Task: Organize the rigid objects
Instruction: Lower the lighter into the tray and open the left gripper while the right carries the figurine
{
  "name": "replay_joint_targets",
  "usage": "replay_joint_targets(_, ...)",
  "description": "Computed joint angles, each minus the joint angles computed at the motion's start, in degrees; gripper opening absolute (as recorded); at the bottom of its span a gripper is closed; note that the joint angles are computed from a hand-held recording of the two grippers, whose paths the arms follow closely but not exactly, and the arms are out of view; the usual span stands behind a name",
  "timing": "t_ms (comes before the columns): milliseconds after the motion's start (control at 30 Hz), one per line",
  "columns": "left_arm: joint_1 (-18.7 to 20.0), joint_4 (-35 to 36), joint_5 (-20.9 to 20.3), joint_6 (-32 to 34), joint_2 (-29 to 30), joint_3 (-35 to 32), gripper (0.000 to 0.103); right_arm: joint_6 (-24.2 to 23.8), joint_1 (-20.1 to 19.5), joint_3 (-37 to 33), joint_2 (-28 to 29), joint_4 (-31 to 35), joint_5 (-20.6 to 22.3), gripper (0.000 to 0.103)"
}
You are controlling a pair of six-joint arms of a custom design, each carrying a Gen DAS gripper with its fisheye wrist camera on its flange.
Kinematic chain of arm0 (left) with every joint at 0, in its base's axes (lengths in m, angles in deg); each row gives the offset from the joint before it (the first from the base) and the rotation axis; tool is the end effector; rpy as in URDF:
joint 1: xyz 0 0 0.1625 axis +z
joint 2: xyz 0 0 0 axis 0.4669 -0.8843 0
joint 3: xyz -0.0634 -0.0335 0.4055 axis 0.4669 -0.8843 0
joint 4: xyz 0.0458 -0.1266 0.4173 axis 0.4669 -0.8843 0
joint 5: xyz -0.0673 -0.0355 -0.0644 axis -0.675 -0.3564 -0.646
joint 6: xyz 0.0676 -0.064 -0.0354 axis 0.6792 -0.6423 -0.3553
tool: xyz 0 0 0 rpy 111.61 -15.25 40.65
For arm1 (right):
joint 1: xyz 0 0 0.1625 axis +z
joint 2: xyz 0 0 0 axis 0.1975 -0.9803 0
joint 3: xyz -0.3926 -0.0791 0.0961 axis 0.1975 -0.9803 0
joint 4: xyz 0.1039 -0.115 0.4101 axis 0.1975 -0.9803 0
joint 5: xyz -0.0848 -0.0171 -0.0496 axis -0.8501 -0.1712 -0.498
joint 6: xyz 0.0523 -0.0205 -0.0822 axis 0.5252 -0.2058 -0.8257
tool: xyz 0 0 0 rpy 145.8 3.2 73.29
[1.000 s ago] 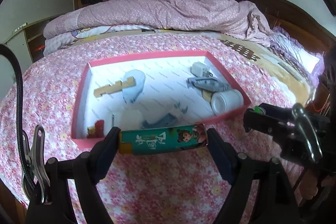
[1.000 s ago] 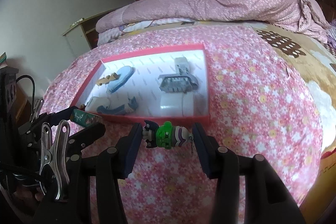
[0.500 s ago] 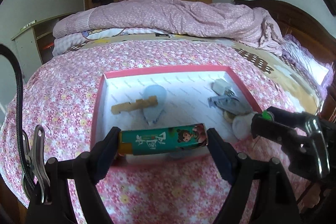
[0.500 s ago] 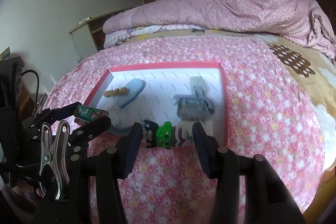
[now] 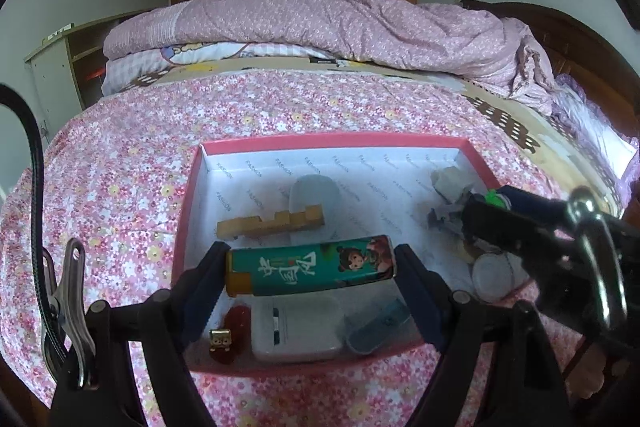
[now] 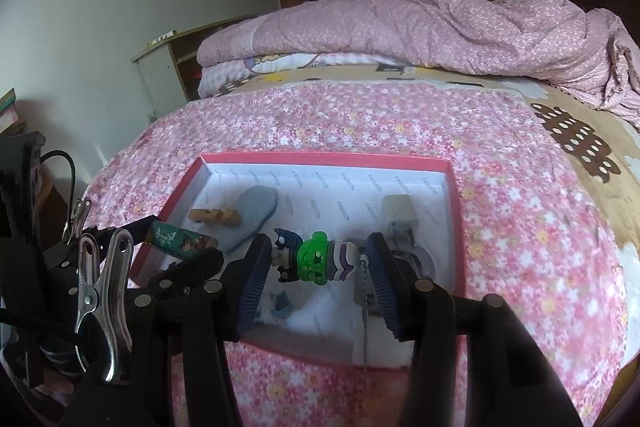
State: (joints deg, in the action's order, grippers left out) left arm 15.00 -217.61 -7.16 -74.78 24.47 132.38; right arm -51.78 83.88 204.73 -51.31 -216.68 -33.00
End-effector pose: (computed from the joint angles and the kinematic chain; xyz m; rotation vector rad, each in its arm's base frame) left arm -0.2157 -0.4932 0.0925 0.4839 2.2549 -0.9539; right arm 0.1587 -0.5535 0.1785 0.6965 -2.5877 0.7105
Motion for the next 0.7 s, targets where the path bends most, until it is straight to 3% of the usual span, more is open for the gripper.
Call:
replay_joint_targets(333,2.3,2.14,-0.79,-0.59,1.74,-2.07,0.085,0.47,-0.97,-1.94,2.55,1.07,-1.68,0.05)
replay_joint_targets(700,2.23,1.26,-0.26,0.17,2.38,-2.38,0.086,2.25,-1.51,-3.04,3.16,2.41,-3.14,0.051)
